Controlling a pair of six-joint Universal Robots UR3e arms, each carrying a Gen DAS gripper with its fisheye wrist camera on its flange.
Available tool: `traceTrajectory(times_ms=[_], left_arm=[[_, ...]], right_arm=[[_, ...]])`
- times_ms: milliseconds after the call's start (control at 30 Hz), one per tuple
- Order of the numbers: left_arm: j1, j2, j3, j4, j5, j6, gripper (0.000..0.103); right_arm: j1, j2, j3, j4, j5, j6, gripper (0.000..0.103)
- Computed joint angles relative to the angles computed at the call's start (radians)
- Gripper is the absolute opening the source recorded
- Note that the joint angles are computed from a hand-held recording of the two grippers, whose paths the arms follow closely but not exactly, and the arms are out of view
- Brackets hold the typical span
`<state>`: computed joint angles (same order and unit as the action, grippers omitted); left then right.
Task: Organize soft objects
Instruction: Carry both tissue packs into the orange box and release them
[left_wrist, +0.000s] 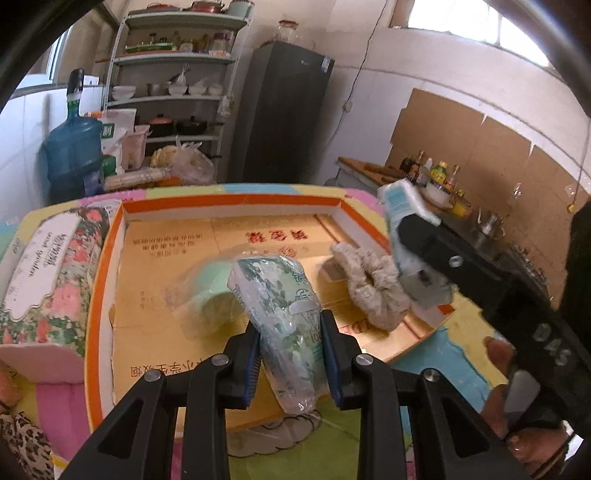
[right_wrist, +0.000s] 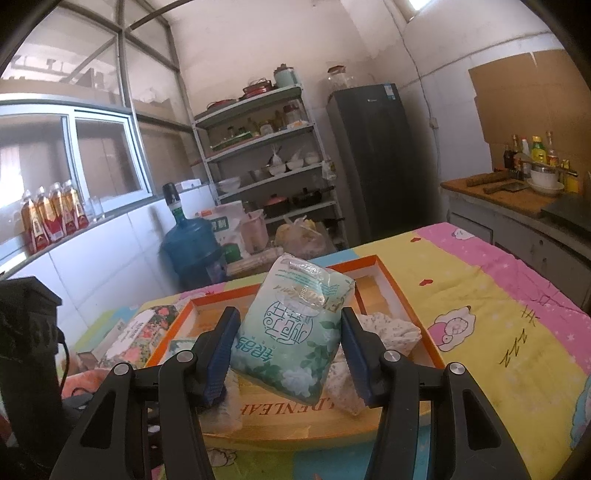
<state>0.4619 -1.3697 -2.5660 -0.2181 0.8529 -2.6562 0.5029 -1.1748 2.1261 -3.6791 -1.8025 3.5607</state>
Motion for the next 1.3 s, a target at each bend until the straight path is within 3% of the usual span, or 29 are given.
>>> traceTrajectory(times_ms=[233, 467, 767, 833, 933, 1000, 1100, 1167, 1300], left_arm=[[-0.025, -0.152, 0.085, 0.079, 0.059, -0.087, 0.03], [0.026, -0.135, 0.081, 0.073, 0.034, -0.093, 0.03], [0.169, 0.013, 0.044, -0.171, -0.123, -0.012, 0.034], [0.221, 0.094, 0.033, -0.291, -0.15, 0.035, 0.038], [0.27, 0.191, 0.019, -0.376, -0.163, 0.077, 0.053], [0.307, 0.27, 0.006, -0.442, -0.175, 0.113, 0.068], [0.383, 0.423, 0.008, -0.651, -0.22, 0.224, 0.076], [0.452, 0.553, 0.019, -0.856, -0.258, 0.334, 0.077], [0.648, 0.822, 0.105, -1.432, -0.331, 0.672, 0.077]], right_arm=[[-0.023, 0.018, -0.042, 0.063, 0.053, -0.021, 0.057], [-0.041, 0.049, -0.114, 0.153, 0.118, -0.045, 0.057], [-0.131, 0.047, -0.062, 0.112, 0.265, -0.004, 0.06], [-0.137, 0.044, -0.078, 0.164, 0.271, 0.004, 0.06], [-0.136, 0.042, -0.083, 0.181, 0.276, 0.005, 0.062], [-0.125, 0.04, -0.085, 0.179, 0.256, 0.004, 0.073], [-0.1, 0.039, -0.099, 0.204, 0.212, 0.013, 0.076], [-0.079, 0.035, -0.1, 0.209, 0.176, 0.027, 0.076], [-0.028, 0.024, -0.102, 0.202, 0.106, 0.052, 0.076]])
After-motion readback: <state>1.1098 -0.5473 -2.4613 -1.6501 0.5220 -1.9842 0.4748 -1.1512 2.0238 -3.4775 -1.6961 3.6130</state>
